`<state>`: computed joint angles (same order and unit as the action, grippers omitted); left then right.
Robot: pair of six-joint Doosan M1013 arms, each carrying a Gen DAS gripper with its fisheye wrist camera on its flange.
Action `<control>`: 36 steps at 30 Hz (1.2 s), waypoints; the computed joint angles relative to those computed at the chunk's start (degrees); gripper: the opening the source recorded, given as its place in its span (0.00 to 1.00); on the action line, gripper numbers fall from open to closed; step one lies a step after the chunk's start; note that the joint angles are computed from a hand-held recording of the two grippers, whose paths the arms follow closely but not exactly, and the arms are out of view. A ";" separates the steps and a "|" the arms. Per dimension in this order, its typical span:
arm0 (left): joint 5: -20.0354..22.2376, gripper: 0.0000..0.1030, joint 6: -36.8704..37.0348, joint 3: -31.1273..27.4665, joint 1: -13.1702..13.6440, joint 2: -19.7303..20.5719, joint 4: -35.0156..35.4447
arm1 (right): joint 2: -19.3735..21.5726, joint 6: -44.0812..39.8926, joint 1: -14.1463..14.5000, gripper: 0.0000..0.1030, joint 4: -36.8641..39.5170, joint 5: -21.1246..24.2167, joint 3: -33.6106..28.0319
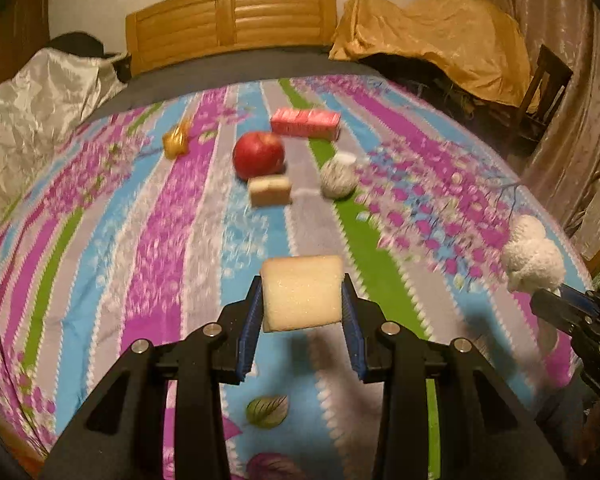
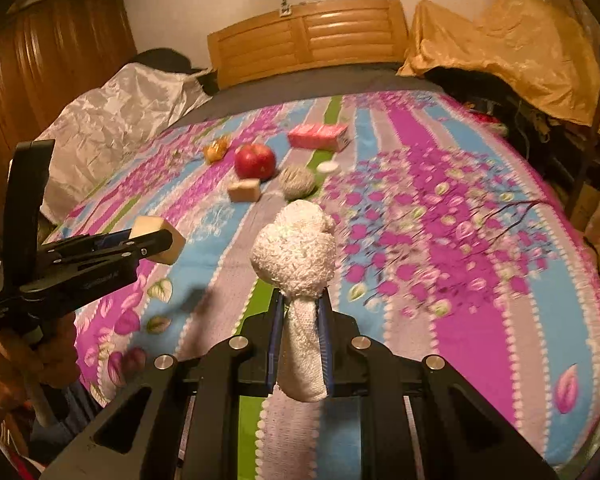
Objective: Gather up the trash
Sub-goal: 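Carry the bread piece and white cloth over the green basin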
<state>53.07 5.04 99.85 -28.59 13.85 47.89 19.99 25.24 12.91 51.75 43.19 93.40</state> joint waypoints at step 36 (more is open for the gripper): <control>-8.42 0.34 37.08 -38.17 -8.13 21.02 -1.65 | -4.97 20.82 -24.38 0.17 -12.05 -17.33 -3.33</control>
<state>44.65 42.12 61.67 -36.72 34.87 46.24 15.02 46.05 -11.47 39.71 25.86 90.07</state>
